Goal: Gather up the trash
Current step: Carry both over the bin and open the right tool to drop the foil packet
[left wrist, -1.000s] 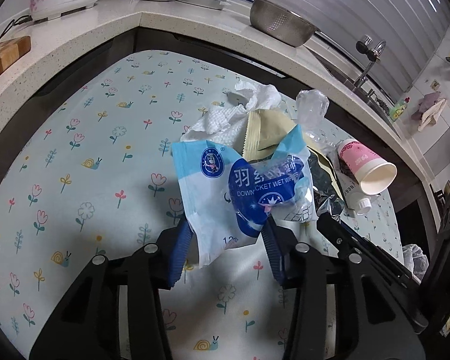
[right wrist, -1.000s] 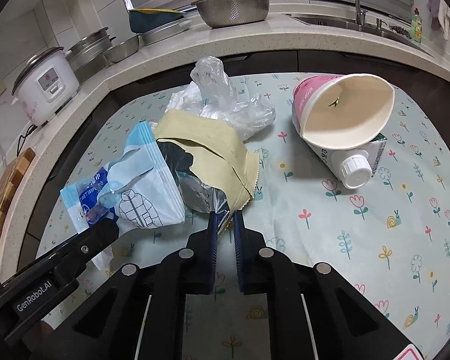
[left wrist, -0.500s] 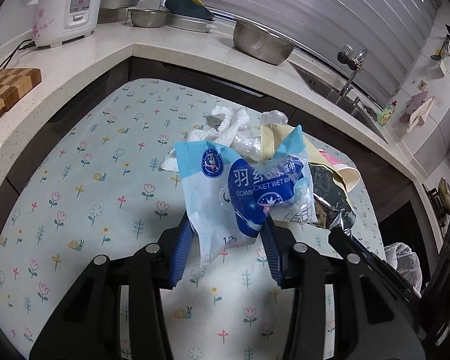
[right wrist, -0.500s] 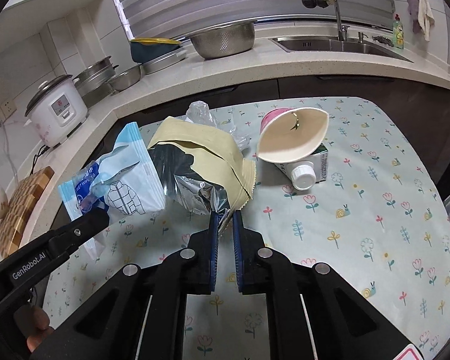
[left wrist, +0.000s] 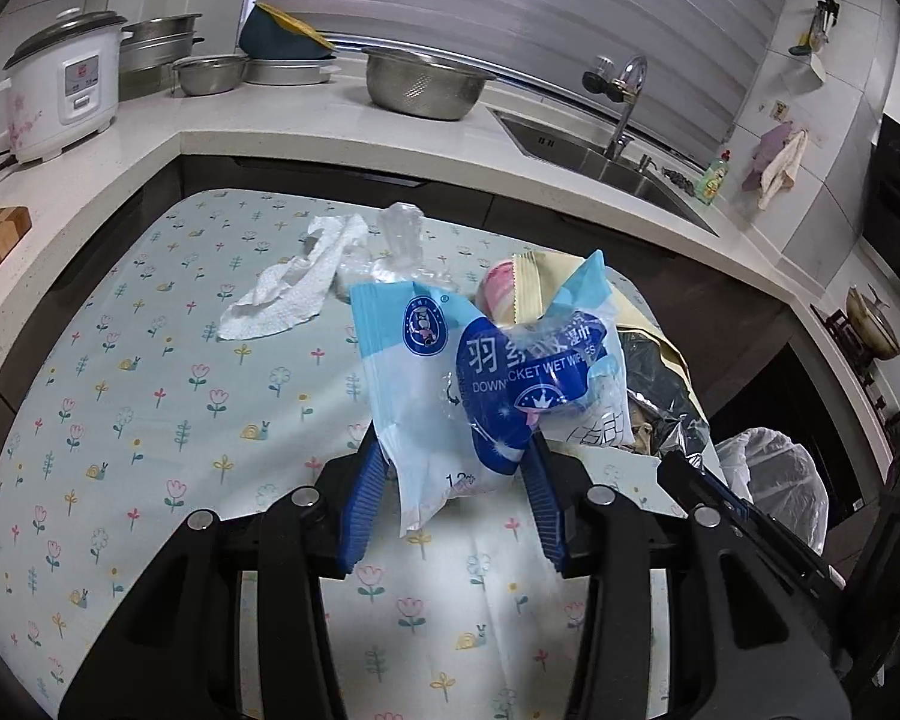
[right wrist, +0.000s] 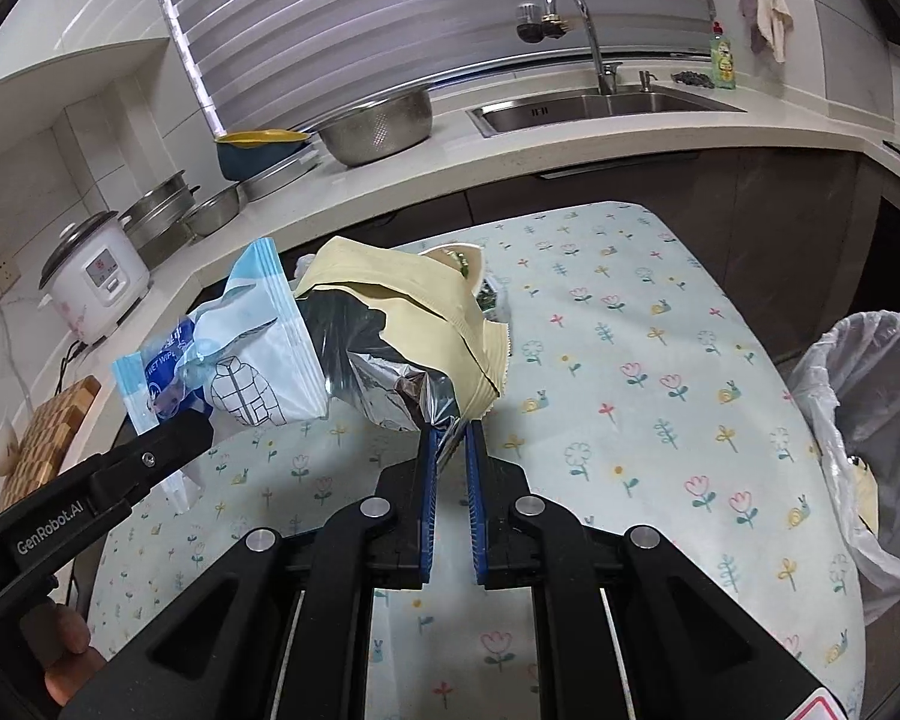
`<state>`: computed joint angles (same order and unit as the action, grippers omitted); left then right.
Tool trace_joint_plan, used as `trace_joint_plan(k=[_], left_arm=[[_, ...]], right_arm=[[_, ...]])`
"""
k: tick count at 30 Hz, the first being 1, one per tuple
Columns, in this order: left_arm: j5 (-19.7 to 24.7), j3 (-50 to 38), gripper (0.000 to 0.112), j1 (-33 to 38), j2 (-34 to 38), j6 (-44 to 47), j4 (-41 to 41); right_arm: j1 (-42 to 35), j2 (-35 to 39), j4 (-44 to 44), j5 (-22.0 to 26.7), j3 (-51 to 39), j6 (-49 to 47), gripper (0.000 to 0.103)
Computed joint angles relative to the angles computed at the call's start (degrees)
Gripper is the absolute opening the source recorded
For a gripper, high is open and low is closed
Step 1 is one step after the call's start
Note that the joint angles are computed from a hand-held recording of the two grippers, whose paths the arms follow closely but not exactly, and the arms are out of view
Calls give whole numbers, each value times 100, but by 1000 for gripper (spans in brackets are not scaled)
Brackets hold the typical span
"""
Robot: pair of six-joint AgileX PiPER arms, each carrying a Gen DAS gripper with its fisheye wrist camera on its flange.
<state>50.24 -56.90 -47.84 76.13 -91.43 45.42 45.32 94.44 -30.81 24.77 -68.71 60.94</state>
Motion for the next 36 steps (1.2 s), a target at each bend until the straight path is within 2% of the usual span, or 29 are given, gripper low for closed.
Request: trace_joint_plan(k=[9, 19, 27, 36], left_arm=[[212, -1043, 42, -603, 961, 223, -11], [392, -2458, 42, -1004, 2141, 893, -290], [543, -3748, 42, -1208, 3123, 1580, -626], [849, -5189, 42, -1316, 4126, 2413, -1065]], right_arm=[[-684, -931, -201, -231, 1063, 262, 9], [-1810, -1790, 415, -536, 2041, -391, 9], [-2875, -2267, 1716, -713, 2587, -1908, 7], [-4143, -2407, 3752, -865, 2944, -4236, 5]])
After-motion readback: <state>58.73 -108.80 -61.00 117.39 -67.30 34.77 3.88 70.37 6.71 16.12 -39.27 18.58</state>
